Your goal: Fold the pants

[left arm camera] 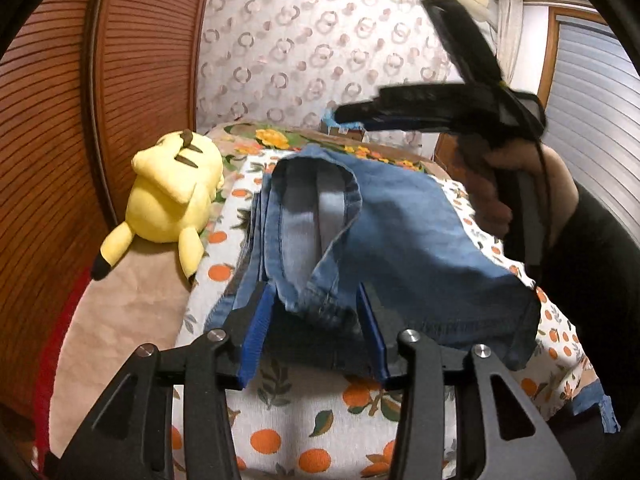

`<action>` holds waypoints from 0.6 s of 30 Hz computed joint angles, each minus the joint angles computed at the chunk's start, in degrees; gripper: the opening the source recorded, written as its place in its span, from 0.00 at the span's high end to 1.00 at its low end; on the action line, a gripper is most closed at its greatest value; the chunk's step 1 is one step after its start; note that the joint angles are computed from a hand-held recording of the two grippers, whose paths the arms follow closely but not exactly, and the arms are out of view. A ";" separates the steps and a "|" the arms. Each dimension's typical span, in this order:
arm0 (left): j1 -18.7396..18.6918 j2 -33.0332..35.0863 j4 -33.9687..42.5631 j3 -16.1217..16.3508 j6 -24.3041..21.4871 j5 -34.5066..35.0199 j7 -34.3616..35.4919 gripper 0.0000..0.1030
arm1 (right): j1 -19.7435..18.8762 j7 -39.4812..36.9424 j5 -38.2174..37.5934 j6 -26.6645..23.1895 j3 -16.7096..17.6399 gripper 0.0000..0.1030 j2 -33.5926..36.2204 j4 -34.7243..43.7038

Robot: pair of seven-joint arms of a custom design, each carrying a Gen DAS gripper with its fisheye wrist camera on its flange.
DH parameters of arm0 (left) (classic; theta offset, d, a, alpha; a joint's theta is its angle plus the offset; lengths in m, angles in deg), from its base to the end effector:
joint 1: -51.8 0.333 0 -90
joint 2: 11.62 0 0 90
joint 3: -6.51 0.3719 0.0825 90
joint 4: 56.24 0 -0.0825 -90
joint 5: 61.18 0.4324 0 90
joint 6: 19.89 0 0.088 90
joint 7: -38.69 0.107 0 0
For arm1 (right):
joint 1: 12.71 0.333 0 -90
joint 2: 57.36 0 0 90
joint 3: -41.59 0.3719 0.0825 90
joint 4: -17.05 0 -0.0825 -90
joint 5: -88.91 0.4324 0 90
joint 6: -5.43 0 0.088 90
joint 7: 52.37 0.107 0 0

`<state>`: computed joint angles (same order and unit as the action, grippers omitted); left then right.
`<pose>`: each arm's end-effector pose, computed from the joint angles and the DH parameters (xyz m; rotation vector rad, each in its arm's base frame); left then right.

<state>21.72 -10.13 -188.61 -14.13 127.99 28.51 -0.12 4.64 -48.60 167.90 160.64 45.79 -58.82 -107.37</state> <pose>0.3413 -0.4445 0.3685 -1.7559 1.6777 -1.0207 0.5676 0.1875 0.4736 -1.9930 0.8891 -0.2924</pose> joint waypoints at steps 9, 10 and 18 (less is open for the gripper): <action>0.18 1.29 2.24 0.35 -1.11 0.18 3.91 0.56 | -1.24 -7.54 4.52 4.32 -2.08 0.45 -6.30 -8.10; 0.25 2.11 2.85 0.53 -1.11 -0.13 4.93 0.56 | -1.40 -8.23 4.83 4.65 -2.42 0.45 -6.88 -9.11; 0.27 4.14 3.03 1.77 -2.44 -7.36 8.81 0.56 | -2.99 -7.81 4.07 6.97 -3.82 0.42 -7.72 -13.06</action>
